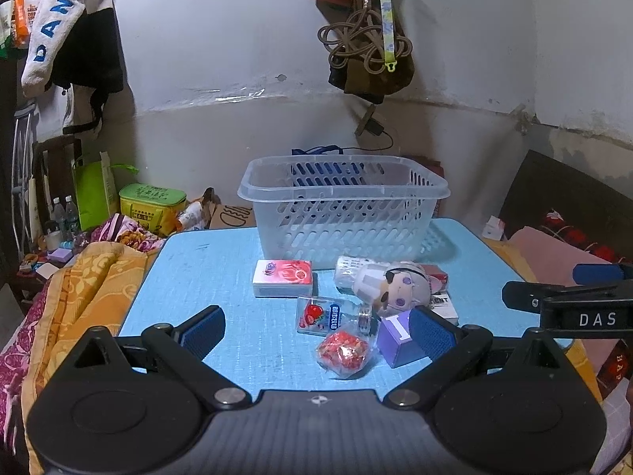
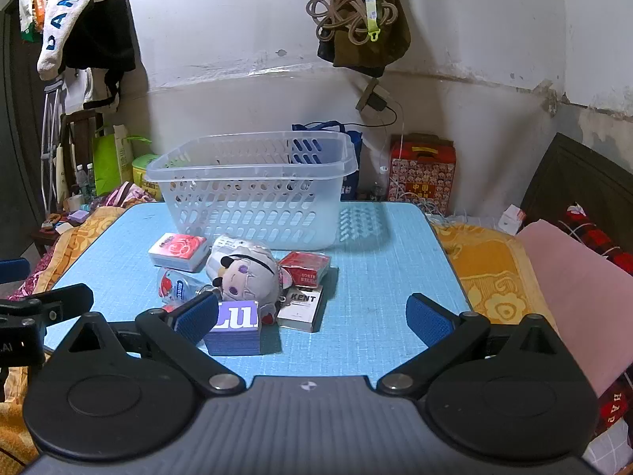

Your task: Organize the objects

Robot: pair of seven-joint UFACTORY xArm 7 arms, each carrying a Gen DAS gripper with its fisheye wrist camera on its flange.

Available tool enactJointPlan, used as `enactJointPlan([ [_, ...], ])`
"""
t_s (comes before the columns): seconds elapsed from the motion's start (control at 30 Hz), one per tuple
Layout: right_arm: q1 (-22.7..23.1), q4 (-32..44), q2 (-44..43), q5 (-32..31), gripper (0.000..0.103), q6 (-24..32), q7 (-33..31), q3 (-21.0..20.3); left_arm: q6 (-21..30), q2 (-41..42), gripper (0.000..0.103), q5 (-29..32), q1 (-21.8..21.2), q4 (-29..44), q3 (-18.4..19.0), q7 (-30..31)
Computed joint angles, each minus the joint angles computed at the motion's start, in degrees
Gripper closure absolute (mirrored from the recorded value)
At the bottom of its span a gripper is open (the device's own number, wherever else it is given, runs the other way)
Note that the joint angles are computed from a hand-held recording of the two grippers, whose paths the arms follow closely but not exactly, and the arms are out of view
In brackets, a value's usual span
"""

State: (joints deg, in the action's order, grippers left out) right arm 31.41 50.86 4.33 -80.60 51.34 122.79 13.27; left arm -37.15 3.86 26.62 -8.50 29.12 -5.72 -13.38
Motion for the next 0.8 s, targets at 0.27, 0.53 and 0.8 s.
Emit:
enactJointPlan([
  [0.27, 0.2, 0.4, 0.3, -0.1, 0.0, 0.2, -0.4, 0.0, -3.6, 0.8, 0.002, 1.1, 0.8, 0.1, 0.4, -1.1],
  [0.53, 0.2, 0.5, 0.4, -0.4, 0.0, 0.0, -0.5, -0.1, -8.6, 3.8, 0.0, 0.0, 1.0, 1.3, 0.1, 1.4],
  [0.8, 0.5, 0.6, 0.6, 0.2, 0.0, 0.9, -0.7, -0.1, -8.7, 3.8, 0.0, 8.6, 3.7, 2.0, 0.4, -5.3],
])
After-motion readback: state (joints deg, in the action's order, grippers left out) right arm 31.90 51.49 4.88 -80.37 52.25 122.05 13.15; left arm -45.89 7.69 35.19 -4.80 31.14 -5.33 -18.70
